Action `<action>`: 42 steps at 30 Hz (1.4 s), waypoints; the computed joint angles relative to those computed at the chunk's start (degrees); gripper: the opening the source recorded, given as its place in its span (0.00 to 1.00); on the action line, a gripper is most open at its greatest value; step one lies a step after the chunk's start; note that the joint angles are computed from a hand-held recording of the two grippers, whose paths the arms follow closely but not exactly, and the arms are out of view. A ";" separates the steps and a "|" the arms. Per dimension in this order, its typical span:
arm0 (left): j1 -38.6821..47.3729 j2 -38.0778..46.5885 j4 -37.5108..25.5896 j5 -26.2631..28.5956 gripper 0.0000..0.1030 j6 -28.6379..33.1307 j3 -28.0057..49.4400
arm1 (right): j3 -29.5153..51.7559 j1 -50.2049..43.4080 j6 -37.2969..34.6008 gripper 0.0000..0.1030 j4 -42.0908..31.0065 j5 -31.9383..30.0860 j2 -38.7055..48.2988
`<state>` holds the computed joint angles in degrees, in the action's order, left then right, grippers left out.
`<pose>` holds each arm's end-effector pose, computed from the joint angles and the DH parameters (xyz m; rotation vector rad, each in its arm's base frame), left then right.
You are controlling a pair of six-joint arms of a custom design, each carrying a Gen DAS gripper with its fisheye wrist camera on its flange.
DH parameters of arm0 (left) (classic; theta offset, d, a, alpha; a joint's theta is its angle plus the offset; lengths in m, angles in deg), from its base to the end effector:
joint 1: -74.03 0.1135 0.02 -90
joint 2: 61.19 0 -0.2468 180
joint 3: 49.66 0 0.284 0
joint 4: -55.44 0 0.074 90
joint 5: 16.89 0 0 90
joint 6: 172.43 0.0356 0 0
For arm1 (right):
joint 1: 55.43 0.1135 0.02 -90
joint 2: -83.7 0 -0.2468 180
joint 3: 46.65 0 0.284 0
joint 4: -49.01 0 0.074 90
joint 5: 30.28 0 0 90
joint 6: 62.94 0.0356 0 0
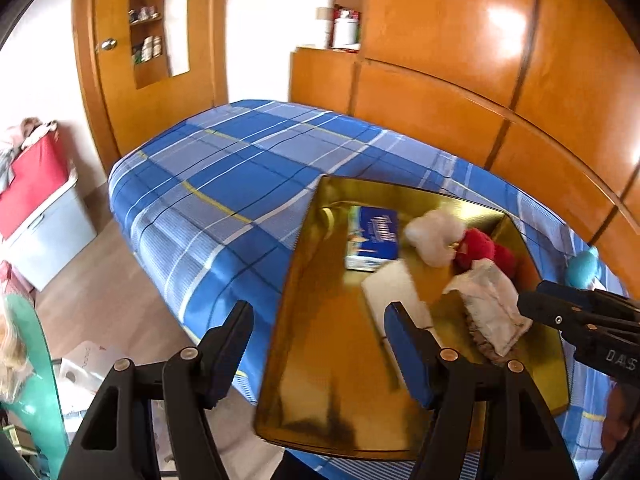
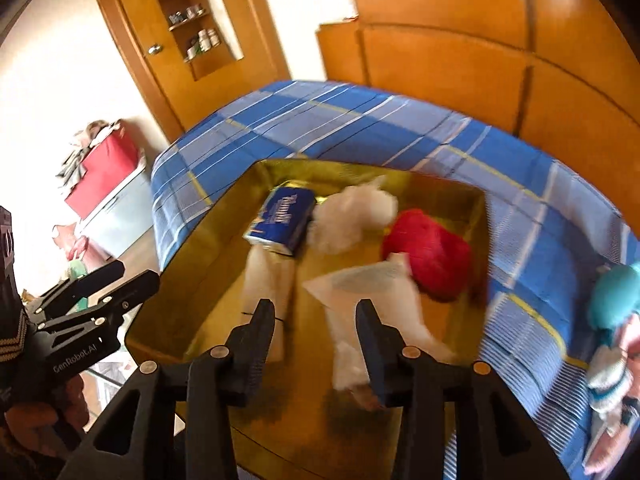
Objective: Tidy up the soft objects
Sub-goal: 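Carry the beige mesh scrubber into the gold tray and release it with the right gripper, then grasp the pink rolled dishcloth with the right gripper while the left approaches the teal plush toy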
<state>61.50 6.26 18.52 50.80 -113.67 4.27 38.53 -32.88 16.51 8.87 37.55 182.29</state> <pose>0.2661 -0.0453 0.1926 -0.5492 2.3034 0.1156 0.3612 0.1645 0.2056 -0.8638 2.3425 0.5712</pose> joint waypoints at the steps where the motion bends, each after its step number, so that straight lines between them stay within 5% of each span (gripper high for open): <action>1: -1.00 0.46 -0.01 -0.42 0.67 0.21 0.54 | -1.27 -0.81 -0.21 0.41 0.61 0.09 -1.21; 24: -16.42 13.09 -0.79 -4.77 0.67 3.44 12.91 | -12.80 -20.78 -5.16 0.41 3.88 -2.53 -12.01; 42: -22.75 25.27 -1.46 -4.13 0.67 8.10 24.65 | -7.98 -39.29 -3.79 0.41 8.02 -1.13 -3.74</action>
<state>38.76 31.53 17.06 46.67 -105.57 28.92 30.55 -72.17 12.72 16.89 36.42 178.55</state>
